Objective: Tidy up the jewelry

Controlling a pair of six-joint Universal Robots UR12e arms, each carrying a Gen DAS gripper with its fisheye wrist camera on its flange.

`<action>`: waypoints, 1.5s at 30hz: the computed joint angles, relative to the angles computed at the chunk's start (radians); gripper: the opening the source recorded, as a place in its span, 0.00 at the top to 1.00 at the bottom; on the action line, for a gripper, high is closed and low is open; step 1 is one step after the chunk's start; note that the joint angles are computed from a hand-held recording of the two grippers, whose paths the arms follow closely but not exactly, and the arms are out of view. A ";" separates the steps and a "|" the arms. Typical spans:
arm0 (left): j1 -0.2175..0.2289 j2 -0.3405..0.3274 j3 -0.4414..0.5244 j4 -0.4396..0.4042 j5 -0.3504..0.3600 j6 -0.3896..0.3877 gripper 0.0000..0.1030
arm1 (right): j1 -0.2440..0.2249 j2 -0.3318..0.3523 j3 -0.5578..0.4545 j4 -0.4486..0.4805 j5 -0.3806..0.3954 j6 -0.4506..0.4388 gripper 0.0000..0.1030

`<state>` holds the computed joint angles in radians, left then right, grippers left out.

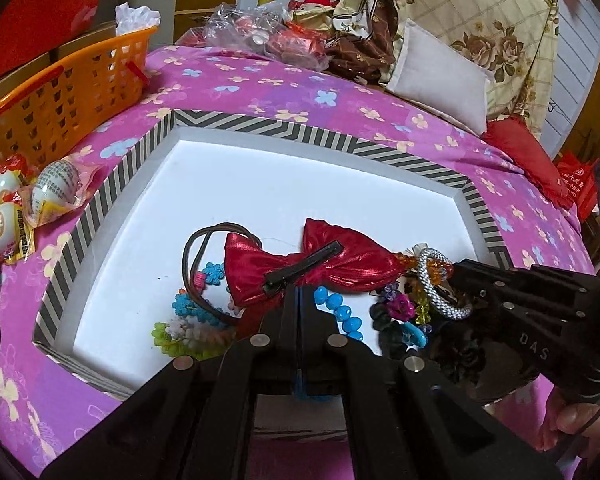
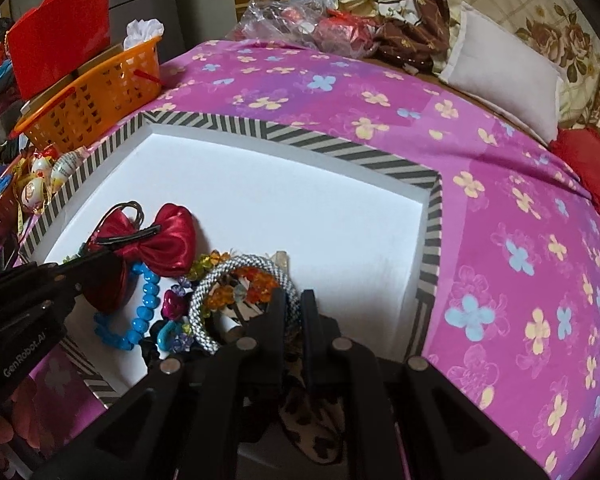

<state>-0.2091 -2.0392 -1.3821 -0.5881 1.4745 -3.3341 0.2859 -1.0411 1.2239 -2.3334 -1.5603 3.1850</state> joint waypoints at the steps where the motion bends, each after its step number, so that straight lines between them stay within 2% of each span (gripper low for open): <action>1: -0.001 0.000 0.001 -0.002 0.005 0.000 1.00 | -0.001 -0.001 0.001 0.000 0.003 0.007 0.83; 3: -0.001 0.000 0.003 -0.004 0.010 -0.006 1.00 | -0.005 -0.006 0.009 -0.010 0.010 0.033 0.63; 5: -0.001 0.000 0.006 -0.016 0.013 -0.015 0.99 | -0.011 -0.015 0.023 -0.031 0.032 0.052 0.52; 10: -0.007 0.007 0.006 -0.020 0.044 -0.018 0.77 | -0.012 -0.038 0.048 -0.068 0.043 0.048 0.50; 13: -0.010 0.016 0.000 -0.016 0.060 -0.025 0.71 | -0.011 -0.057 0.070 -0.093 0.039 0.044 0.48; 18: -0.022 0.033 -0.010 -0.016 0.105 -0.023 0.69 | -0.017 -0.093 0.113 -0.125 0.052 0.071 0.43; 24: -0.037 0.068 -0.037 -0.017 0.121 -0.047 0.69 | -0.023 -0.157 0.196 -0.191 0.047 0.096 0.32; 26: -0.048 0.080 -0.048 -0.008 0.146 -0.045 0.69 | -0.025 -0.181 0.226 -0.213 0.045 0.105 0.28; 30: -0.070 0.104 -0.072 0.023 0.182 -0.037 0.69 | -0.025 -0.229 0.287 -0.259 0.020 0.106 0.24; 36: -0.093 0.141 -0.109 0.057 0.191 -0.050 0.69 | -0.023 -0.293 0.369 -0.330 0.000 0.123 0.19; 41: -0.107 0.166 -0.138 0.089 0.197 -0.057 0.69 | -0.019 -0.328 0.413 -0.357 -0.028 0.129 0.16; 45: -0.126 0.181 -0.155 0.103 0.239 -0.045 0.69 | -0.026 -0.352 0.445 -0.371 -0.024 0.154 0.15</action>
